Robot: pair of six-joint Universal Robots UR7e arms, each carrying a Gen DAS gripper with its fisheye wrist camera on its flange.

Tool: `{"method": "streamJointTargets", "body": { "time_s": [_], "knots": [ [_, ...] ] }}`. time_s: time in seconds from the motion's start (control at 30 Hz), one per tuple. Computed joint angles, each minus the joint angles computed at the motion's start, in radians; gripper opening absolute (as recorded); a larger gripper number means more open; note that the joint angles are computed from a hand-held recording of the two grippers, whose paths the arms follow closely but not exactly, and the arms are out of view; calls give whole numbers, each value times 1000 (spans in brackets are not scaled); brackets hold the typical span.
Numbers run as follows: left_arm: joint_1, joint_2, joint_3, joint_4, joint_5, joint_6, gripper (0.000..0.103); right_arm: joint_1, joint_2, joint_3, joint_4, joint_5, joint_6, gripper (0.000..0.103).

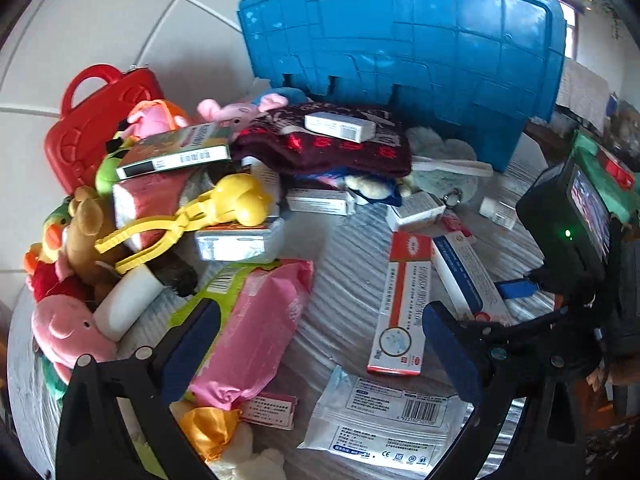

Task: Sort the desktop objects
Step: 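Grasp the red-white ointment box with left tool while right grasps blue-white cream box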

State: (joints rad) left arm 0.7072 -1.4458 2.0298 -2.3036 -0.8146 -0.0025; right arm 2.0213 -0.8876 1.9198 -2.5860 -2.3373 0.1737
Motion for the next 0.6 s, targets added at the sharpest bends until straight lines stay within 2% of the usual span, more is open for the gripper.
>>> {"method": "streamJointTargets", "body": {
  "time_s": [0.03, 0.17, 0.3, 0.33, 0.37, 0.43, 0.53, 0.57, 0.6],
  "knots": [
    [8, 17, -8, -1, -31, 26, 102, -1, 0, 0, 2, -20, -4, 44],
    [38, 100, -41, -12, -123, 92, 102, -17, -22, 17, -14, -14, -16, 40],
    [81, 167, -91, 26, -169, 45, 100, -27, -36, 41, -60, -5, -59, 39],
    [91, 180, -103, 47, -177, 29, 96, -29, -38, 44, -63, -1, -65, 39],
    [95, 189, -106, 61, -173, 23, 86, -30, -40, 45, -67, 2, -70, 39],
    [96, 210, -104, 102, -141, 14, 72, -31, -39, 50, -81, -7, -88, 39],
    [111, 213, -81, 27, -154, 11, 54, -28, -33, 55, -107, -19, -123, 39],
    [112, 218, -80, 17, -152, 9, 40, -27, -30, 52, -108, -23, -131, 39],
    [110, 224, -80, 14, -144, 2, 40, -25, -26, 50, -112, -28, -144, 39]
  ]
}}
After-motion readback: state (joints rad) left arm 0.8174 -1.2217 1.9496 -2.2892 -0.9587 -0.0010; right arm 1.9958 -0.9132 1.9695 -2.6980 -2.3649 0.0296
